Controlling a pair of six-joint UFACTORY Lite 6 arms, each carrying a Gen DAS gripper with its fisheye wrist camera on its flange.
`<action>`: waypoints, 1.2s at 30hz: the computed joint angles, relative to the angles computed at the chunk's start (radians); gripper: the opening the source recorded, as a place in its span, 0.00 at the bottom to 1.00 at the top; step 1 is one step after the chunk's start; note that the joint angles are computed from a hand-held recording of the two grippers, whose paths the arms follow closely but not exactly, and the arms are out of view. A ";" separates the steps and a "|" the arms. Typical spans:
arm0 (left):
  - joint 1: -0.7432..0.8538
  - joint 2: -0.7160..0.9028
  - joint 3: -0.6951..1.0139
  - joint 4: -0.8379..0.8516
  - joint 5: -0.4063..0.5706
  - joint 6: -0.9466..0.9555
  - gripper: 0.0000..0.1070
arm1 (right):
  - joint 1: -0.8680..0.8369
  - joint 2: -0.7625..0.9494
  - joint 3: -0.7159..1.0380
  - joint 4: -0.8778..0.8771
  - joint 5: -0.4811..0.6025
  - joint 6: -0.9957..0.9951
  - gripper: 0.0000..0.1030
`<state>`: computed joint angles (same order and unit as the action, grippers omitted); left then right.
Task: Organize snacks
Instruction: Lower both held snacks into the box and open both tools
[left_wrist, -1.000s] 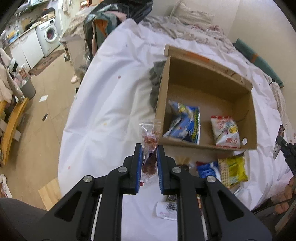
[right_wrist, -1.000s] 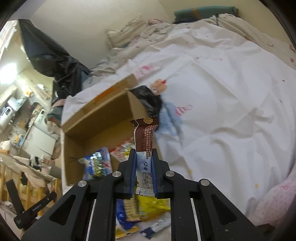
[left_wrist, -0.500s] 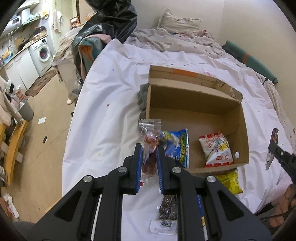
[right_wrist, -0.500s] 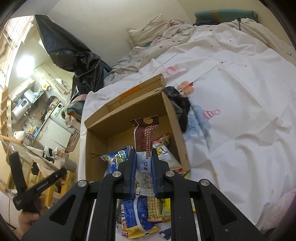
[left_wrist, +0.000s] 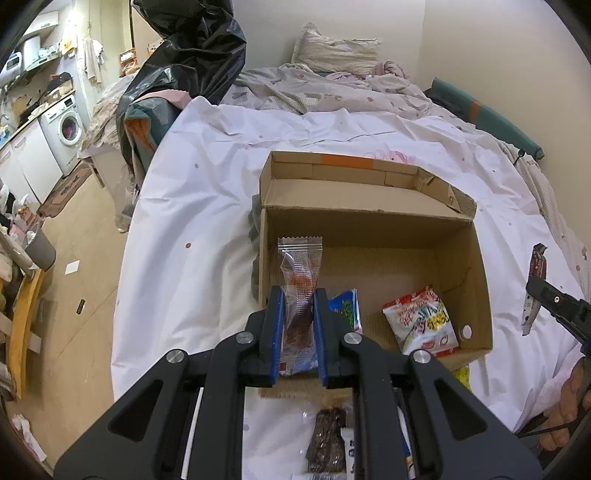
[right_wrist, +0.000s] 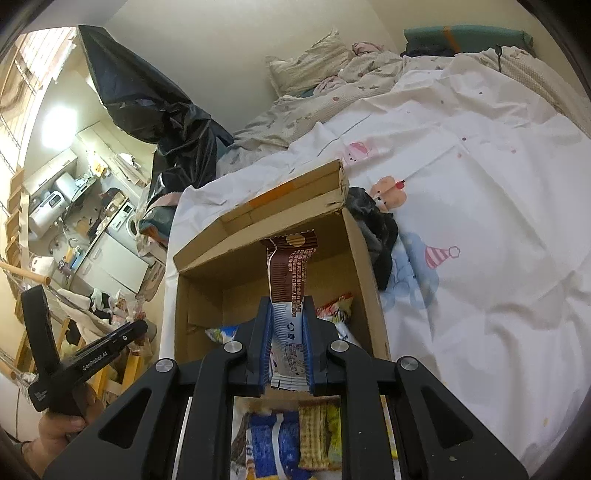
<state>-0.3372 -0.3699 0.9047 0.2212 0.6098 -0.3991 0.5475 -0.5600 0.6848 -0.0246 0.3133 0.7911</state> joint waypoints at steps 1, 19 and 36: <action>0.006 0.019 0.006 -0.012 -0.015 0.013 0.12 | -0.008 0.017 0.008 0.022 -0.005 -0.025 0.15; 0.082 0.195 -0.030 -0.221 -0.147 0.208 0.12 | 0.025 0.347 0.155 -0.047 -0.010 0.007 0.15; 0.012 0.180 -0.040 -0.050 -0.167 0.059 0.14 | 0.040 0.432 0.185 0.000 0.041 -0.040 0.16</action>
<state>-0.3252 -0.1896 0.8645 0.1707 0.4429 -0.3399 0.5873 -0.1277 0.8700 -0.0248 0.3538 0.7510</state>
